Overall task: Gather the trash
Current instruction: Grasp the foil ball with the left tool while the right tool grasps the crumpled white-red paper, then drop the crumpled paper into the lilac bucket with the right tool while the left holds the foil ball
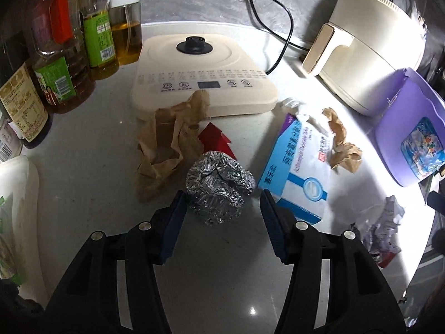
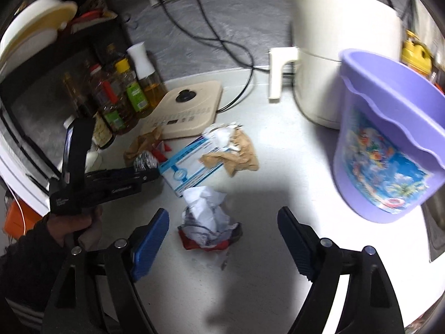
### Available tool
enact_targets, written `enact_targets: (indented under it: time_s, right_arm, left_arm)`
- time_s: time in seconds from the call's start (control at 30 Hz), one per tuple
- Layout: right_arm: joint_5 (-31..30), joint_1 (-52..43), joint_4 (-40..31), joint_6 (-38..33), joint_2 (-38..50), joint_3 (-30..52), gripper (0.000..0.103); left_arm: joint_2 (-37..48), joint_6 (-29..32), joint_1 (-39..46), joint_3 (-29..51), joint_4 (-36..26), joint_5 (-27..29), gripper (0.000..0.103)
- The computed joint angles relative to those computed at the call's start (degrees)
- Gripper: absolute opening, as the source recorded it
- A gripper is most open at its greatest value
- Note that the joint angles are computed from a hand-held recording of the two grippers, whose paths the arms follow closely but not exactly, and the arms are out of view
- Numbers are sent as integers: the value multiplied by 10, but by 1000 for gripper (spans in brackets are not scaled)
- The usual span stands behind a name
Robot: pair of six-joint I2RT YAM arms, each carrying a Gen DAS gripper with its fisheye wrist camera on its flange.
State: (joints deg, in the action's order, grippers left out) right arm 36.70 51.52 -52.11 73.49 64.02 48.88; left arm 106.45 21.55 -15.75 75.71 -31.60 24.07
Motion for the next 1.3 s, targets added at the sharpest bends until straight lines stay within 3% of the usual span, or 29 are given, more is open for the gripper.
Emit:
enact_targets:
  time_s: [0.07, 0.5, 0.53, 0.6, 0.63, 0.83, 1.3]
  right_arm:
    - [-18, -13, 21, -22, 11, -1, 79]
    - [-76, -79, 132, -116, 77, -13, 81]
    - [-77, -82, 139, -118, 74, -18, 76]
    - [-85, -91, 158, -127, 63, -31, 46]
    - [-105, -102, 172, -138, 51, -42, 21]
    - [-76, -85, 154, -155, -14, -47, 20]
    - [-44, -87, 30, -227, -151, 21, 20]
  left_arm:
    - [2, -2, 4, 4, -3, 3, 39]
    - [-64, 1, 39, -17, -28, 59, 39]
    - [-73, 1, 40, -23, -28, 60, 39]
    - [-88, -1, 42, -31, -27, 59, 39]
    - [-93, -2, 44, -34, -27, 59, 39]
    - [-154, -38, 52, -65, -17, 63, 39]
    - [-286, -141, 12, -103, -17, 35, 39]
